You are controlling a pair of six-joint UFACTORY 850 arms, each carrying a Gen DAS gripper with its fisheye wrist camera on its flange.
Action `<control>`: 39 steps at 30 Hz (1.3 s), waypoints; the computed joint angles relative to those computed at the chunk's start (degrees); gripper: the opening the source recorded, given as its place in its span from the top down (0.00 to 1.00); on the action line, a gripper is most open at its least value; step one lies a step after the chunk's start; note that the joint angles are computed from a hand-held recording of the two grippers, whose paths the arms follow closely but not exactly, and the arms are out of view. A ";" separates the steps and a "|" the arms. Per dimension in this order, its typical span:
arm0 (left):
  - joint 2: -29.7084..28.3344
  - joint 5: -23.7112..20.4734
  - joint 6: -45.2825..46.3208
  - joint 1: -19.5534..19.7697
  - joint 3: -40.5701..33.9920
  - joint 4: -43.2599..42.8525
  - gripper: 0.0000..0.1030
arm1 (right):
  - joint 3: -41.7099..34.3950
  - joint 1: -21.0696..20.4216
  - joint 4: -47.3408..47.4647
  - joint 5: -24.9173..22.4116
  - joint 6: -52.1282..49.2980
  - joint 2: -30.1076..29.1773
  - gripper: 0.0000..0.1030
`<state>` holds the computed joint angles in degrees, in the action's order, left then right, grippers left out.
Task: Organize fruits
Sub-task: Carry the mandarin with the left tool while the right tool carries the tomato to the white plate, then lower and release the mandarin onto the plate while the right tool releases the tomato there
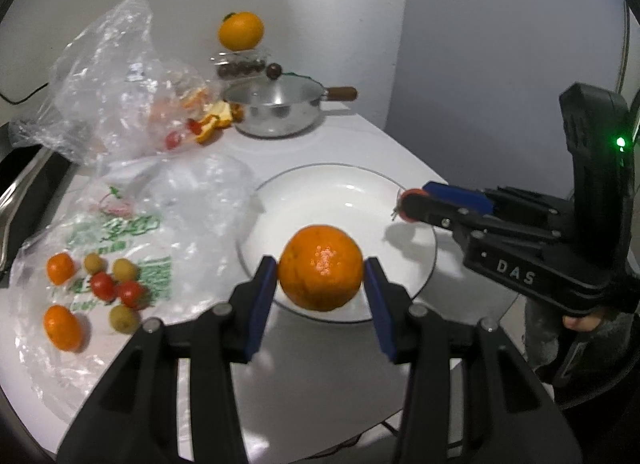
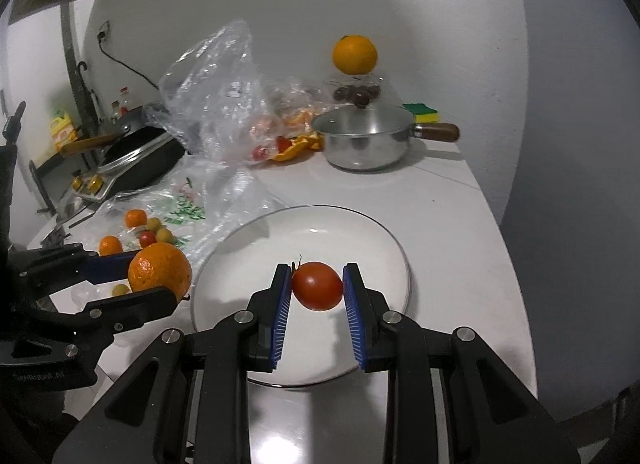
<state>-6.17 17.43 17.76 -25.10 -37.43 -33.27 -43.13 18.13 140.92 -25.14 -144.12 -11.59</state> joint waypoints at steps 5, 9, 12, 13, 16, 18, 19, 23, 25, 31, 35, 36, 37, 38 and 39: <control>-3.05 -0.96 2.04 -1.18 -2.87 -2.41 0.56 | -0.28 -1.83 -3.37 -0.47 2.68 -0.92 0.72; -4.80 -1.96 1.77 -1.36 -4.61 -2.35 0.56 | -0.62 -2.29 -4.71 -0.22 3.07 -1.63 0.73; -6.18 -2.77 2.05 -1.42 -5.90 -2.65 0.56 | -1.28 -2.47 -7.23 -0.07 4.77 -2.51 0.73; -6.46 -3.24 2.15 -1.36 -6.21 -2.80 0.56 | -1.42 -2.45 -7.96 -0.03 5.34 -2.67 0.72; -7.51 -3.99 2.90 -1.39 -6.99 -3.53 0.56 | -1.63 -2.36 -10.29 -0.35 6.77 -3.06 0.73; -8.02 -4.40 4.29 -1.52 -7.36 -4.86 0.56 | -1.69 -2.31 -11.01 -0.38 7.19 -3.25 0.72; -8.22 -4.55 4.61 -1.57 -7.51 -5.13 0.56 | -1.83 -2.29 -11.39 -0.31 7.56 -3.41 0.72; -8.79 -5.45 4.50 -1.59 -7.98 -5.10 0.56 | -1.98 -2.13 -11.79 0.15 7.87 -3.66 0.72; -9.07 -6.23 5.19 -1.52 -8.26 -6.33 0.55 | -1.87 -2.05 -11.47 0.47 7.63 -3.59 0.72; -8.76 -6.64 6.95 -1.77 -7.98 -8.65 0.55 | -2.02 -2.29 -12.00 0.57 8.09 -3.77 0.72; -7.85 -5.61 6.55 -1.85 -7.23 -8.26 0.52 | -1.82 -2.12 -11.71 0.89 7.99 -3.34 0.72; -7.65 -5.62 5.94 -1.83 -7.04 -7.68 0.52 | -1.68 -2.04 -11.61 0.88 7.92 -3.16 0.72; -7.44 -5.56 5.96 -1.86 -6.83 -7.75 0.52 | -1.59 -2.02 -11.75 0.81 8.04 -3.02 0.72; -7.24 -5.50 5.89 -1.86 -6.64 -7.72 0.52 | -1.45 -1.95 -11.82 0.80 8.11 -2.79 0.72; -6.98 -5.50 5.51 -1.85 -6.40 -7.34 0.52 | -1.37 -1.92 -11.82 0.81 8.15 -2.64 0.72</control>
<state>-13.14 11.93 23.27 -26.95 -43.83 -40.60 -44.50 16.20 129.10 -24.33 -135.97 -14.23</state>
